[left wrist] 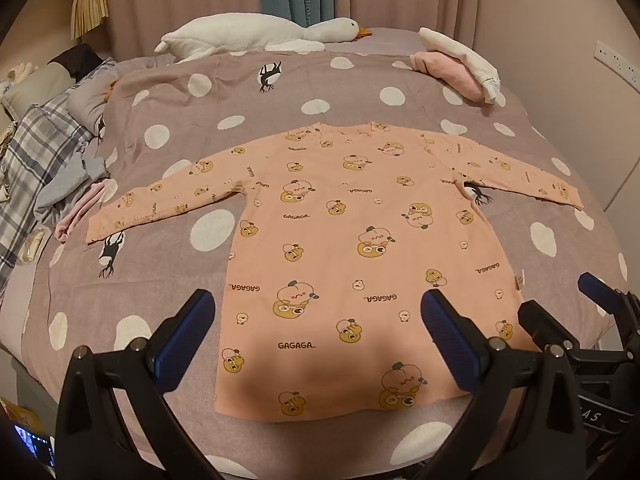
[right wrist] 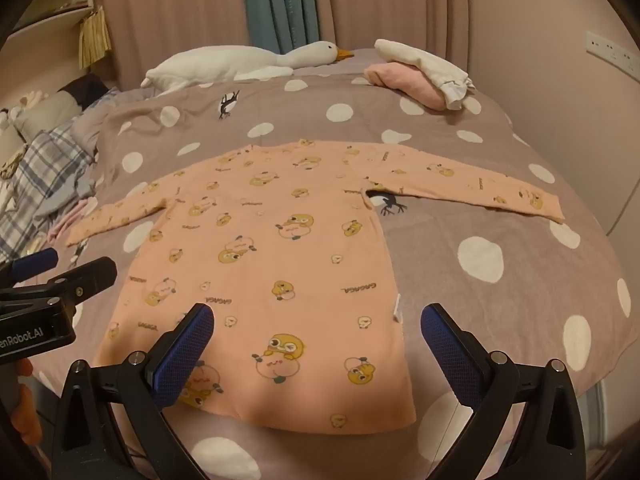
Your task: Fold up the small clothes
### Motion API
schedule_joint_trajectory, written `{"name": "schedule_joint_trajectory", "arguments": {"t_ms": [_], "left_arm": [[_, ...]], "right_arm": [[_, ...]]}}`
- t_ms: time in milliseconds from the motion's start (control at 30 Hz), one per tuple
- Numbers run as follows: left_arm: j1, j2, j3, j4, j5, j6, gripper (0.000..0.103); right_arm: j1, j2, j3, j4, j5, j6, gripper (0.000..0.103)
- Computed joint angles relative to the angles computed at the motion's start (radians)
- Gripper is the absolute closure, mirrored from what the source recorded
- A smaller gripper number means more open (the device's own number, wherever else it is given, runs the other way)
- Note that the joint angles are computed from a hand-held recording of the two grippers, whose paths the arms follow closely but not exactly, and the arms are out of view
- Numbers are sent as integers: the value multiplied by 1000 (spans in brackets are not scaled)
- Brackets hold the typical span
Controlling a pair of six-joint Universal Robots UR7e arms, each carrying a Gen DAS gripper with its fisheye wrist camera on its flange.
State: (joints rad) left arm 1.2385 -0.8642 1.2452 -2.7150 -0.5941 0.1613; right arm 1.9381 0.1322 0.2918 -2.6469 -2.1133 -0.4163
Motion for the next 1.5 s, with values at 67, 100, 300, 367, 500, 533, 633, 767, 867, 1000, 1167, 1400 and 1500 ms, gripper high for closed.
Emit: {"name": "schedule_joint_trajectory", "arguments": {"t_ms": [67, 100, 300, 367, 500, 533, 633, 767, 867, 1000, 1167, 1400, 1500], "left_arm": [[0, 0, -1, 3, -2, -2, 0], [-1, 1, -1, 3, -2, -3, 0], [-2, 2, -3, 11, -2, -9, 0], [-2, 2, -3, 13, -2, -11, 0], [-2, 3, -4, 13, -3, -11, 0], [-2, 4, -4, 10, -2, -9, 0], [-2, 3, -4, 13, -2, -11, 0], [-2, 7, -8, 17, -4, -11, 0], [-2, 7, -5, 14, -5, -10, 0], [-2, 7, -5, 14, -4, -11, 0], [-1, 7, -3, 13, -7, -12, 0], [20, -6, -7, 86, -63, -96, 0], [56, -29, -21, 177, -186, -217, 0]], "right_arm": [[0, 0, 0, -2, 0, -2, 1], [0, 0, 0, -2, 0, -1, 1], [0, -1, 3, -1, -2, 0, 1], [0, -3, 7, -3, 0, 0, 1], [-1, -2, 7, -5, 0, 0, 1], [-1, -1, 6, -5, 0, 0, 1], [-1, 1, 5, -4, 0, 1, 1], [-1, 1, 4, -3, 1, 1, 1], [-2, 2, 2, -2, 1, 0, 1], [-2, 3, 0, -1, 1, 1, 1], [-3, 0, -1, 5, 0, 2, 1], [-1, 20, -21, 11, -7, 15, 1], [-18, -5, 16, 28, 23, 51, 1]]}}
